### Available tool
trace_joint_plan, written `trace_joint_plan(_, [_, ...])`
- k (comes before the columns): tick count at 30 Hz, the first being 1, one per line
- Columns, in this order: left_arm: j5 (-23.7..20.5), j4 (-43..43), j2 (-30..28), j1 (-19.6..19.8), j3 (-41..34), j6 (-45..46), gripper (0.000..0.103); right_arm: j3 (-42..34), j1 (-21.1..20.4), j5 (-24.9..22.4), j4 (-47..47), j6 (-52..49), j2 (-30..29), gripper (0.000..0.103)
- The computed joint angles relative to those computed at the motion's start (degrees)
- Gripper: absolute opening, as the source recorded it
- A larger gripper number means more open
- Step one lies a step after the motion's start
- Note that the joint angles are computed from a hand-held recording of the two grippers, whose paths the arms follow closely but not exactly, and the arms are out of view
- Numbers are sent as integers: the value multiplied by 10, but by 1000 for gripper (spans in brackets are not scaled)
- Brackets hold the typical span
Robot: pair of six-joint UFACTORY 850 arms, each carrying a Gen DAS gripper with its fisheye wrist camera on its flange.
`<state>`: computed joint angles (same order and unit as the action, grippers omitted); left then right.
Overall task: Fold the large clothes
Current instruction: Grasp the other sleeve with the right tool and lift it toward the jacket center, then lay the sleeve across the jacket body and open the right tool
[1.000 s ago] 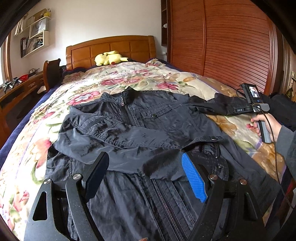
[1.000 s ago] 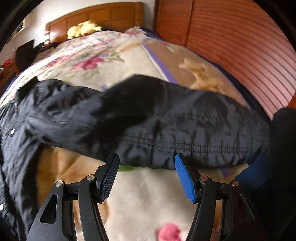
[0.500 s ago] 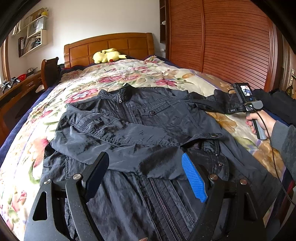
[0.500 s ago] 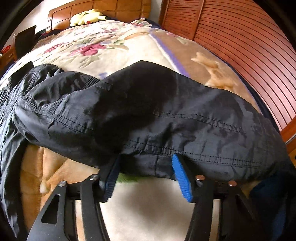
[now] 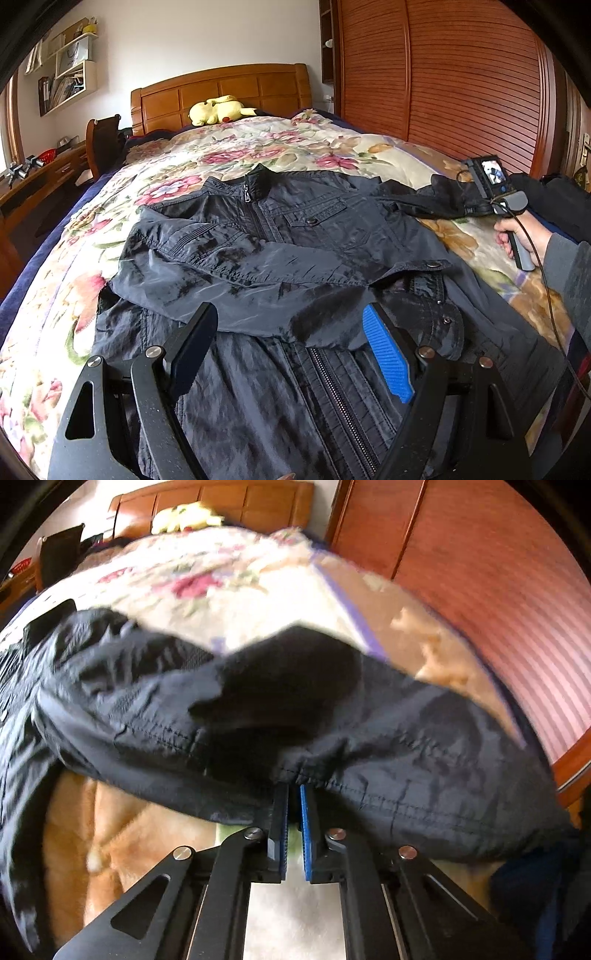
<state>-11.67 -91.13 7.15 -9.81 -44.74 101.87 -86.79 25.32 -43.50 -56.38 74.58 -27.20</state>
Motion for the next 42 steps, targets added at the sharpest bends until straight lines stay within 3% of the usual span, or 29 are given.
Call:
trace_joint_plan(6, [-4,12,5,10,2,-8,82,-22,29,-46,-87,41,7,5])
trace_joint_plan(11, [-8,22,3,19,1,-17,82,-22,59,-60,-175,88,29,5])
trace_joint_plan(17, [-15,41,6,30,1,-40,82,-27,97,-76,-215,96,43,5])
trace_joint_plan(32, [-42,47,28,71,11,-40,82,-44,161,-58,-229,52,58,5])
trace_joint_plan(42, [-57,49,36,113,15,-34,82,-93,214,41,-186,-27,23,5])
